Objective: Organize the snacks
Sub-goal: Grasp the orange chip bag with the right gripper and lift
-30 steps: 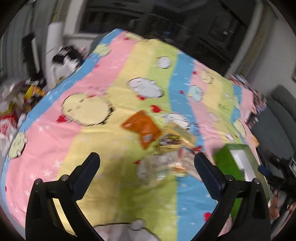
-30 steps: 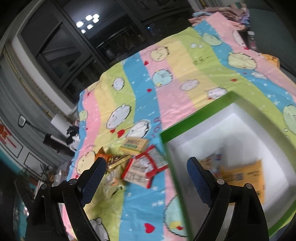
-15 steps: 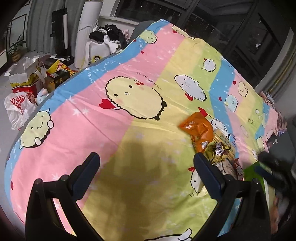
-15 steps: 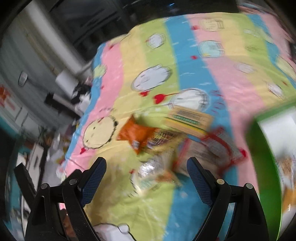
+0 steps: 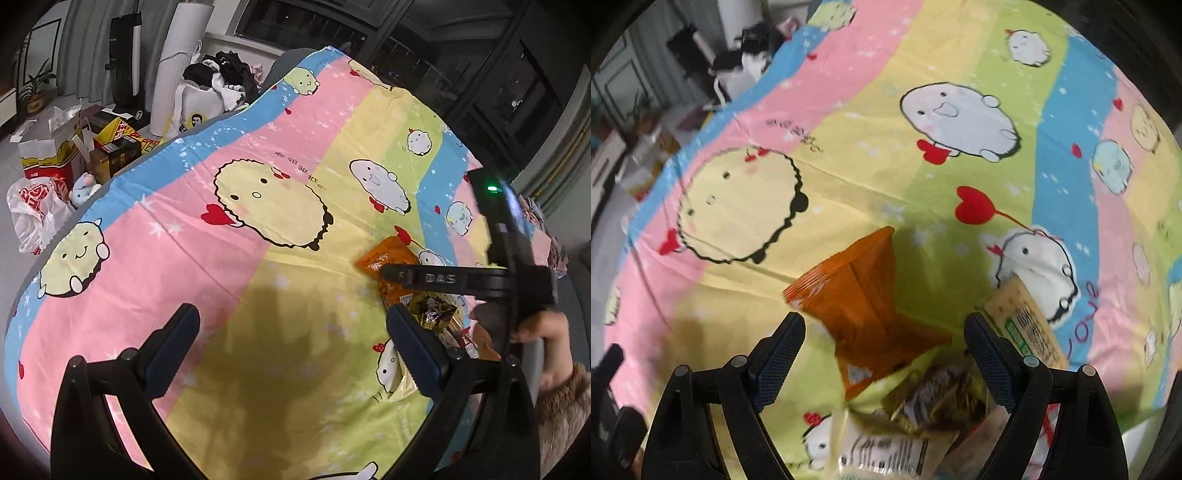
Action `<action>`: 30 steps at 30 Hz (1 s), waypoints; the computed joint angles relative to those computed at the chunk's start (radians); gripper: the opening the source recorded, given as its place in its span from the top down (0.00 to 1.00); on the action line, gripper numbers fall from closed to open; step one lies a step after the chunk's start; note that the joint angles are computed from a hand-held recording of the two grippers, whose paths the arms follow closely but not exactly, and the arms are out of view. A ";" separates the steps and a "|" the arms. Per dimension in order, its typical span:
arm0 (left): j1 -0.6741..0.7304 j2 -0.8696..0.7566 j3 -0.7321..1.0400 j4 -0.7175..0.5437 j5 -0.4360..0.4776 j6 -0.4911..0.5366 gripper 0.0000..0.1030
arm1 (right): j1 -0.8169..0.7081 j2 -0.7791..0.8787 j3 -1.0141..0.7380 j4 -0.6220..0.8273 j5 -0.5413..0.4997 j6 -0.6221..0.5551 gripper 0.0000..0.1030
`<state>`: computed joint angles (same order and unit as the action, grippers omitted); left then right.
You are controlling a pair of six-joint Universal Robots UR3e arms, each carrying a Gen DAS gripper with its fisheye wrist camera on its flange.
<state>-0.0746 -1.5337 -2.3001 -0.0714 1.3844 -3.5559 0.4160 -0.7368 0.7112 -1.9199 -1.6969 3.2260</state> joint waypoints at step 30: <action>-0.058 -0.045 0.050 -0.048 -0.135 0.027 0.05 | -0.179 -0.893 1.354 -0.579 0.426 0.249 0.59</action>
